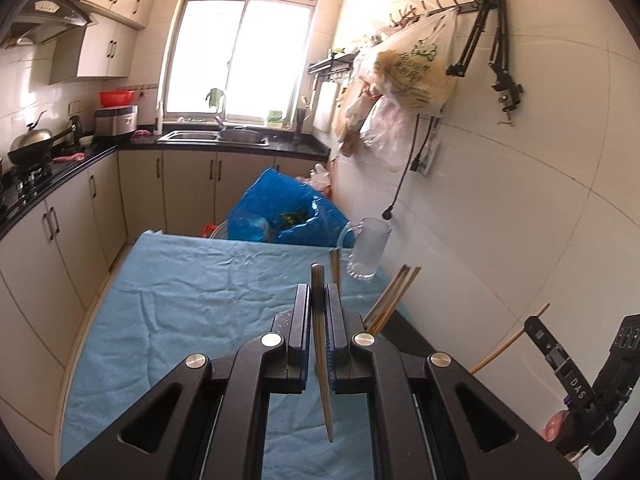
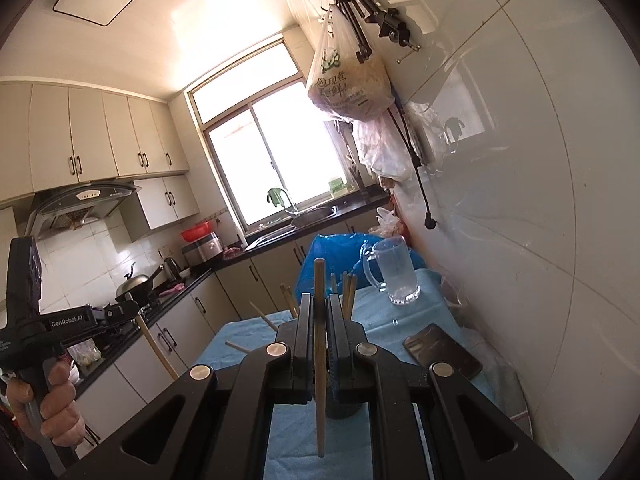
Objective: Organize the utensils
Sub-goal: 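Lower both held chopsticks into the black cup and open both grippers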
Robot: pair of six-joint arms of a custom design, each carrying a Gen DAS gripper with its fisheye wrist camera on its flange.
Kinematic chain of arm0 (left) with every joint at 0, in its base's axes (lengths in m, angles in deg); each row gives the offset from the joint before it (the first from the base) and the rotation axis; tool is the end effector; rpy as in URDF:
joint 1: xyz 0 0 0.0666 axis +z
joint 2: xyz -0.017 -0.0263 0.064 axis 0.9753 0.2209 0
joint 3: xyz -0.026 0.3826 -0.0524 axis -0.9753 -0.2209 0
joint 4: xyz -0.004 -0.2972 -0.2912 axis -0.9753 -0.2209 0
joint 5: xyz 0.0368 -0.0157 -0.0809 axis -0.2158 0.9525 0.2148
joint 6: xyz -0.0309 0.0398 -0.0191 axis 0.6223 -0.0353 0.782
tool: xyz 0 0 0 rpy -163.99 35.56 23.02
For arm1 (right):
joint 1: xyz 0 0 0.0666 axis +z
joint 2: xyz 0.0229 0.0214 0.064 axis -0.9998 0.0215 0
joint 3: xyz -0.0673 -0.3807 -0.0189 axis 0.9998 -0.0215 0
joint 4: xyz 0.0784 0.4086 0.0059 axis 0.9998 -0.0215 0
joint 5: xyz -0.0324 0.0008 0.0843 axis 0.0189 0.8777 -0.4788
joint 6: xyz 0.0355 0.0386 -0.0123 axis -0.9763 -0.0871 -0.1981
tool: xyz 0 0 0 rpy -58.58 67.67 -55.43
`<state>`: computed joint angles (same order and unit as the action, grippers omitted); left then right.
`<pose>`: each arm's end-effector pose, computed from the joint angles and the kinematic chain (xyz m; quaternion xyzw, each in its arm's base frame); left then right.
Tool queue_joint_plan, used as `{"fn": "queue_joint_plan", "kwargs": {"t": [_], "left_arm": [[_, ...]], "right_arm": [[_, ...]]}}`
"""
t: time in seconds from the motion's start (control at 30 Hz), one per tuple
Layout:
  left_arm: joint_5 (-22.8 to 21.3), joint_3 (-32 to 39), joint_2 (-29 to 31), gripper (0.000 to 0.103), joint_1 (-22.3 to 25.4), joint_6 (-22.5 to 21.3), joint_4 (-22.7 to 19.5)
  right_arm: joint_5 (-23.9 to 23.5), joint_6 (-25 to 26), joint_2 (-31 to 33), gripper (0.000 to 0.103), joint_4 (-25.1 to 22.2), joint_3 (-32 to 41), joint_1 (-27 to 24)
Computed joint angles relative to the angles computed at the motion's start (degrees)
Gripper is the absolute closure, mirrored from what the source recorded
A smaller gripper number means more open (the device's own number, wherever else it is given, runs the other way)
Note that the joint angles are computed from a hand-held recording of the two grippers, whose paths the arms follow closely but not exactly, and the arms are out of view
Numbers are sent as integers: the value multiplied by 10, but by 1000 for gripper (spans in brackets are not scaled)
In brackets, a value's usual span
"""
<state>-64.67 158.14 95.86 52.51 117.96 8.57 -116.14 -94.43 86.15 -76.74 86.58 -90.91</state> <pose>0.4522 -0.1904 0.5779 -0.1484 0.8422 -0.0263 0.5177 0.4862 0.0038 0.4932 -0.0950 0.7686 0.3254 0.5425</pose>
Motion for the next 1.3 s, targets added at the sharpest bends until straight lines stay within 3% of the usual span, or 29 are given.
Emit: {"fn": "queue_joint_plan", "kwargs": {"t": [0.37,0.67,0.93,1.3], "left_arm": [[-2,106,73,97,3,-35,13],[-2,161,135,97,28,-27,25],[19,172,169,97,54,-3,23],[27,149,179,97,66,-7,35]], "right_arm": [[6,-27,32,96,25,56,4],[64,-24,80,96,30,120,34],[100,-20,125,96,31,157,63],[116,16,174,96,-5,182,88]]}}
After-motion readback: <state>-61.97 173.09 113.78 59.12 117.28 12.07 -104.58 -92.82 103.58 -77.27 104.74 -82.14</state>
